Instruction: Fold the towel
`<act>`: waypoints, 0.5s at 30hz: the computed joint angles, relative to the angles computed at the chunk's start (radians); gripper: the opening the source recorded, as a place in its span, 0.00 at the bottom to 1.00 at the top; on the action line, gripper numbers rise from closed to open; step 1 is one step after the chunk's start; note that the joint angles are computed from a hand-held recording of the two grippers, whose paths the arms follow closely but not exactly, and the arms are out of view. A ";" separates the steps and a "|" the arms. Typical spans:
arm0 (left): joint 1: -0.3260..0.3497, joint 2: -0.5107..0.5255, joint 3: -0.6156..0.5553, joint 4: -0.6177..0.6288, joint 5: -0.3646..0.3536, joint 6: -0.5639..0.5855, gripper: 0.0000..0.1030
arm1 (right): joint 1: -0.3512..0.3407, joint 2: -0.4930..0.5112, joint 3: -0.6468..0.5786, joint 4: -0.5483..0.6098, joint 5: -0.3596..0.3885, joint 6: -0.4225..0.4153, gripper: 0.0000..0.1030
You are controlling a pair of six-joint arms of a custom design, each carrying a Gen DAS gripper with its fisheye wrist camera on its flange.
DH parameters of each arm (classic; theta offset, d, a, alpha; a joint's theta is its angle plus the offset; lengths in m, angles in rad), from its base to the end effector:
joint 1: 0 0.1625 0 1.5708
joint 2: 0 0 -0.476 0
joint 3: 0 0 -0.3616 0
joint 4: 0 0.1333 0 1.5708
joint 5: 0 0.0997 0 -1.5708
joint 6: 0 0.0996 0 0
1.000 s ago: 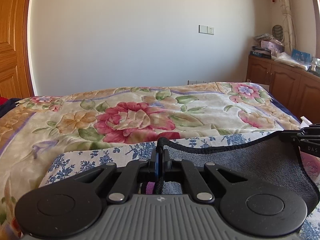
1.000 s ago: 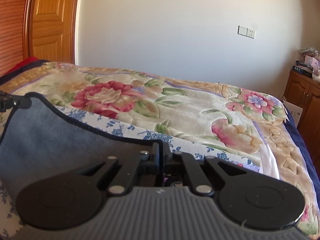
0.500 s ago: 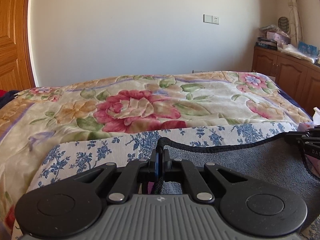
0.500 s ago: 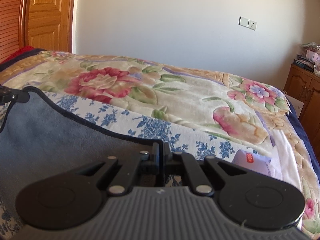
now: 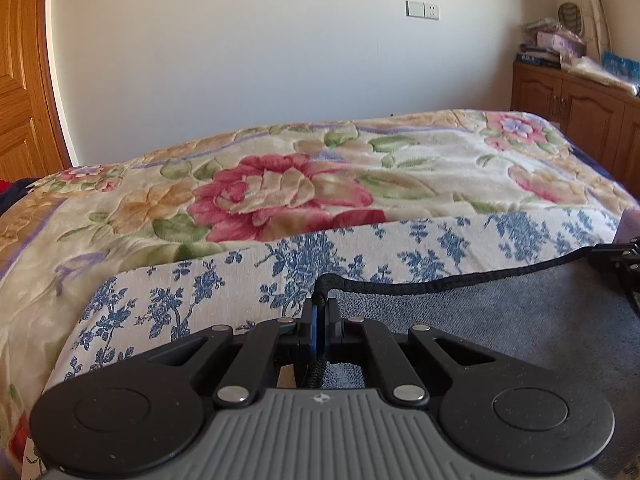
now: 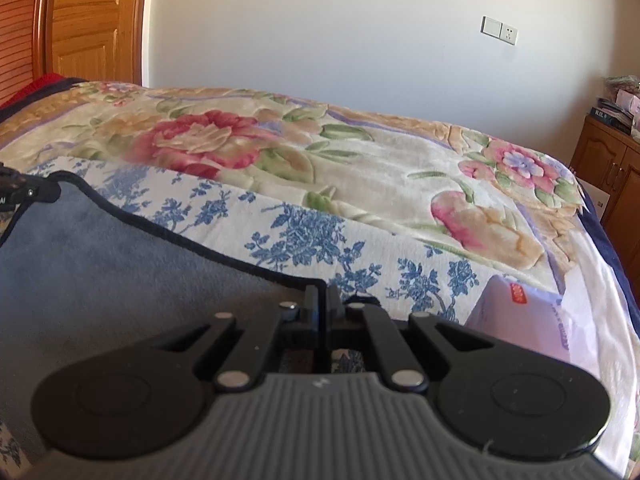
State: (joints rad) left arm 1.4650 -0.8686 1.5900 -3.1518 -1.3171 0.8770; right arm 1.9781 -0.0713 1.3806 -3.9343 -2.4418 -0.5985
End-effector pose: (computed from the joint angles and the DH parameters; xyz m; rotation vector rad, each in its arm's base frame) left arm 0.0817 -0.7298 0.2997 1.0256 2.2186 -0.9193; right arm 0.3192 -0.5956 -0.0979 0.4836 -1.9896 1.0573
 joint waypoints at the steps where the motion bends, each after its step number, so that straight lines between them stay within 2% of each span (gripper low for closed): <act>1: 0.000 0.002 -0.003 0.003 0.002 0.002 0.04 | -0.001 0.000 0.001 0.005 -0.001 0.004 0.04; 5: 0.001 0.011 -0.012 0.005 0.015 0.004 0.06 | -0.003 0.002 0.000 0.014 -0.004 0.015 0.04; 9: 0.001 0.014 -0.013 -0.002 0.029 -0.007 0.15 | -0.003 0.002 0.000 0.012 -0.006 0.020 0.05; 11: 0.001 0.013 -0.007 -0.023 0.034 -0.013 0.43 | 0.000 0.003 0.001 0.009 -0.011 0.015 0.15; 13: 0.002 0.010 0.003 -0.049 0.028 -0.016 0.54 | 0.002 -0.005 0.019 0.007 -0.003 0.029 0.35; 15: 0.000 0.005 0.012 -0.063 0.027 -0.027 0.62 | 0.007 -0.009 0.028 0.002 -0.006 0.039 0.43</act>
